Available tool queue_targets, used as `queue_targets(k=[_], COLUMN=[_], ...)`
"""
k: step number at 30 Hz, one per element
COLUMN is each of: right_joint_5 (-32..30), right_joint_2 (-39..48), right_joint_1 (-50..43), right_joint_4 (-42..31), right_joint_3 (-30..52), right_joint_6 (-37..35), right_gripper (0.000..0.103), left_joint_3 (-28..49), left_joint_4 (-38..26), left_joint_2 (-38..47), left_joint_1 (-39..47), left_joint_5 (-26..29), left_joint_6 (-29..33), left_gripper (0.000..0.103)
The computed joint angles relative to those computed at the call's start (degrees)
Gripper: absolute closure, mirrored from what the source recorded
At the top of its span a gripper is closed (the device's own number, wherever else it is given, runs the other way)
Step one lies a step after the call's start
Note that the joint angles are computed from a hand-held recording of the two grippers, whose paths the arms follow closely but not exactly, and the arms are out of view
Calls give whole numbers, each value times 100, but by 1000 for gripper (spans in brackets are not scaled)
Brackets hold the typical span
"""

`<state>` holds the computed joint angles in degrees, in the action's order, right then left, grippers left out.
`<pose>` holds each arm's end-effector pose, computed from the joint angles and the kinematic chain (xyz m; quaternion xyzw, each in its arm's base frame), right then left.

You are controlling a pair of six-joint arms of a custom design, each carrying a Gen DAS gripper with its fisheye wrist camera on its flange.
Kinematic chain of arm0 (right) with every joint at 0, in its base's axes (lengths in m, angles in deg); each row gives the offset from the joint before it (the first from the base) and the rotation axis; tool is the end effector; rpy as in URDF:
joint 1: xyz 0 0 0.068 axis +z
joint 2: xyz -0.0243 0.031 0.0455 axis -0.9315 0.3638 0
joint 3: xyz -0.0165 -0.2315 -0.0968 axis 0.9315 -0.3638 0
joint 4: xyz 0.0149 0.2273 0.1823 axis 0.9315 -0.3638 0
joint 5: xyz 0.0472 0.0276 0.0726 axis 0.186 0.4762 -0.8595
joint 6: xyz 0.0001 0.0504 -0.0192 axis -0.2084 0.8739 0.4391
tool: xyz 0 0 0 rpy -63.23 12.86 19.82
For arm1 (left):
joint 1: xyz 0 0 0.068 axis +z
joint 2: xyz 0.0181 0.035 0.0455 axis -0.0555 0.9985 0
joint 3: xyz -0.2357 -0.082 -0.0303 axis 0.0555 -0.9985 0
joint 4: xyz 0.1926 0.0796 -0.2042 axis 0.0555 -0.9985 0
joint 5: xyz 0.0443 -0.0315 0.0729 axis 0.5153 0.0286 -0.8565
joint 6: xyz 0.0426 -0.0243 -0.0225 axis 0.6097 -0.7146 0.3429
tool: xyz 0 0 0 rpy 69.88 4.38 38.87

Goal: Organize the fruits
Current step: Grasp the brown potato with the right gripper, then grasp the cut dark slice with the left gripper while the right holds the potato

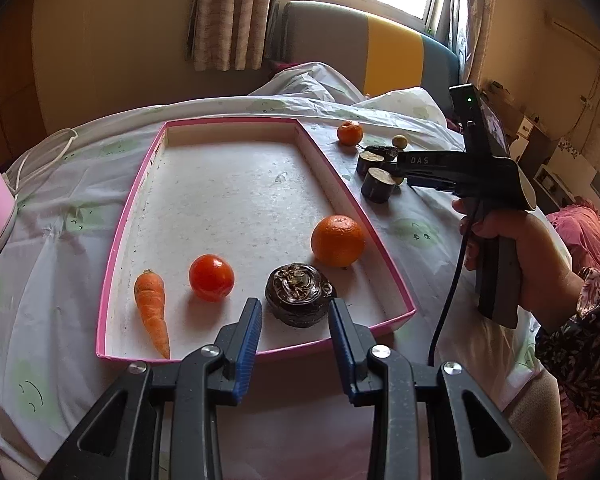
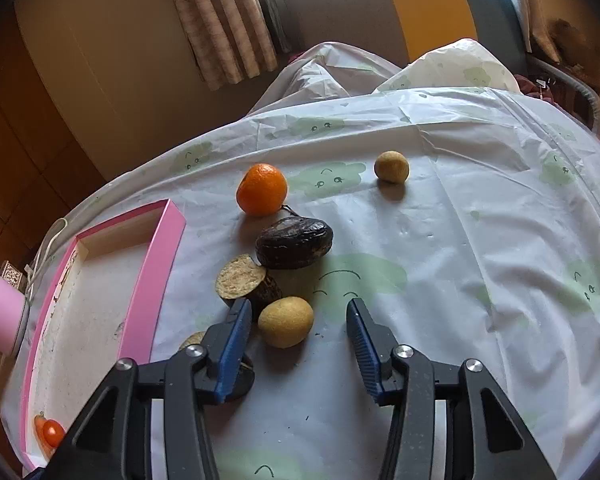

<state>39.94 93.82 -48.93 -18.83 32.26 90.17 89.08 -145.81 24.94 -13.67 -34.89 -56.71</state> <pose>0.2585 0.0867 0.1538 0.1228 0.9280 0.0811 0.3424 0.1246 -0.0315 0.1912 0.1602 0.9220 -0.1281 0.3284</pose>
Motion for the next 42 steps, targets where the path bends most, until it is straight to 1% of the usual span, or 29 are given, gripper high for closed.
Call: queue_targets(k=[3,6,7,10,12,16,20,23,25,29,35,36,38,42], right_joint_5=[-26,-11,-12,-25,-21,218,226,376,455,441,456,455,453,447], right_joint_2=[-54,-75,-100,-359,-628,-1167,-1668,-1650,-1606,-1662,-1766,-1775,-1796,-1812], right_joint_1=[-7,-36,-54,-108,-156,-193,-283,-186,-152,-174,-154,-157,-157,-162], right_joint_4=[-35,-138,-185,-243,-308,-565,-572,-544,-488,-373,-309,-302,-294,-275], right_joint_3=[-26,-15,-16,-184,-360,-662,-1018,-1030,-1031,-1112,-1212,-1221,-1238,-1258], right_joint_6=[-116,-232,-262,-280,-272,-268,-99,-89,-106,-83,-31,-30,-19,-11], right_gripper=[61,70,77,77,77,77,77,77,77,77,77,77,77,77], left_joint_3=[24,94,132,287,434,782,1270,1683,1962,2381,3022,3124,3171,3162], left_joint_4=[90,205,245,412,597,1097,1665,2060,2293,2652,2865,2854,2953,3076], left_joint_2=[114,245,294,491,775,1491,2625,3547,4108,4994,6217,6371,6477,6536], left_joint_1=[-199,-465,-544,-813,-1003,-1659,-2252,-2579,-2701,-2813,-2732,-2699,-2716,-2817], left_joint_5=[-99,-224,-249,-353,-360,-703,-986,-1337,-1512,-1825,-1552,-1477,-1539,-1752], left_joint_6=[-124,-289,-335,-509,-652,-919,-953,-856,-725,-670,-589,-632,-657,-586], left_gripper=[68,68,68,68,68,68,68,68,68,68,69,69,70,70])
